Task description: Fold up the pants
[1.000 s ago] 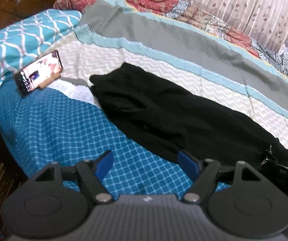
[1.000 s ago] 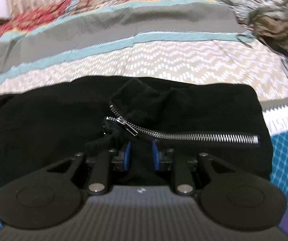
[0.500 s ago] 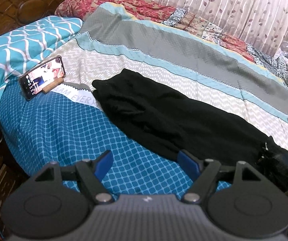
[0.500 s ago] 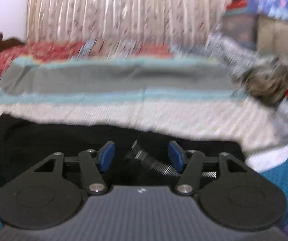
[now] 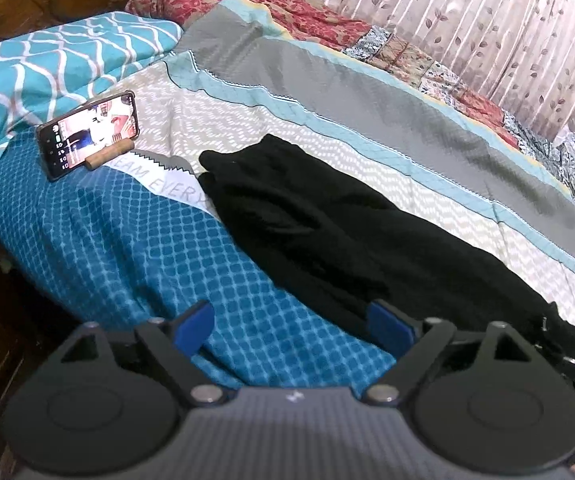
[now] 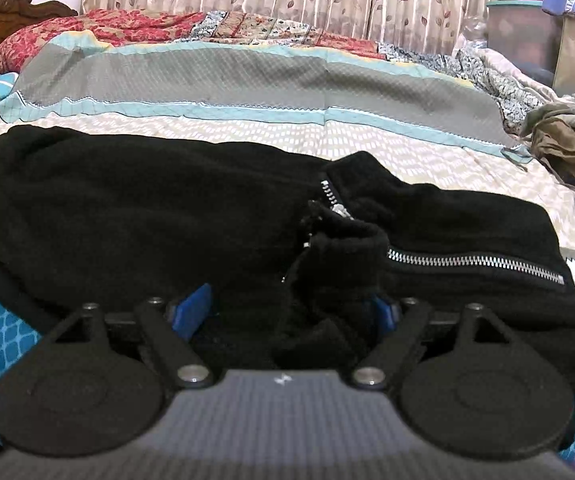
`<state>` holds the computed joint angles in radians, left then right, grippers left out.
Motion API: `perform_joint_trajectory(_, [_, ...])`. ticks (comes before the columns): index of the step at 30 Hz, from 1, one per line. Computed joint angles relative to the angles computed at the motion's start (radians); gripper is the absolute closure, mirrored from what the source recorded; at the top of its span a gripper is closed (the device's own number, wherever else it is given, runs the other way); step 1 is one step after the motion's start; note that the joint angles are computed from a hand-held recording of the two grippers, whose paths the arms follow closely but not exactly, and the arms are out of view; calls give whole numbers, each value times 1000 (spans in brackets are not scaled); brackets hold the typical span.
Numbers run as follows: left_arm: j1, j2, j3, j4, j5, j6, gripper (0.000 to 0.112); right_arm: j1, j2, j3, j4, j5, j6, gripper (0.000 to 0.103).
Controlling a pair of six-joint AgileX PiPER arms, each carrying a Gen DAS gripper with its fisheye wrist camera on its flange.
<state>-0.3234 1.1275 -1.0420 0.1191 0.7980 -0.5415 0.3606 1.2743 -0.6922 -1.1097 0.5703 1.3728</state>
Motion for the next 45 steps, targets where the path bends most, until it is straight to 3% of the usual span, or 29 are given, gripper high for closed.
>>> perform_joint_trajectory(5, [219,132,-45,-273,-53,292,25,-38,-30,-83,249,19,-286,23])
perform_joint_trajectory(9, [361,249,-116,-453,-90,476,24,-4,-95,-124,242,51,-271,23])
perform_joint_trajectory(11, [414,318,-165,-534,-89,538,22,-26,-74,-197,411,13,-447,25])
perform_joint_trajectory(15, [484,483,-286,-686,-61,641,22,-45,93,-405,811,-28,-795,60])
perform_joint_trajectory(17, [493,552,-336,-710,-51,654,22,-45,216,-546,1011,-7,-956,69])
perform_joint_trajectory(20, [508,625,-376,-764,-34,687,20,-3,409,-779,1196,45,-1064,72])
perform_joint_trajectory(23, [505,646,-354,-817,-77,724,18,21,599,-1016,1326,132,-1131,72])
perform_joint_trajectory(24, [501,645,-345,-828,-94,732,19,26,663,-1088,1365,168,-1130,72])
perform_joint_trajectory(27, [490,658,-340,-871,-105,795,63,13,863,-1283,1527,311,-1168,70])
perform_joint_trajectory(29, [482,660,-335,-859,-127,793,73,6,871,-1259,1561,261,-1143,71])
perform_joint_trajectory(33, [506,634,-303,-985,-118,895,85,-28,852,-1224,1660,265,-1169,71])
perform_joint_trajectory(38, [442,539,-244,-1064,-178,1033,88,-40,820,-1141,1748,206,-1172,71])
perform_joint_trajectory(42, [318,435,-165,-1019,-295,1152,88,-79,778,-1052,1886,172,-1220,71])
perform_joint_trajectory(45, [235,389,-125,-1000,-337,1214,88,-124,706,-913,2015,139,-1288,71])
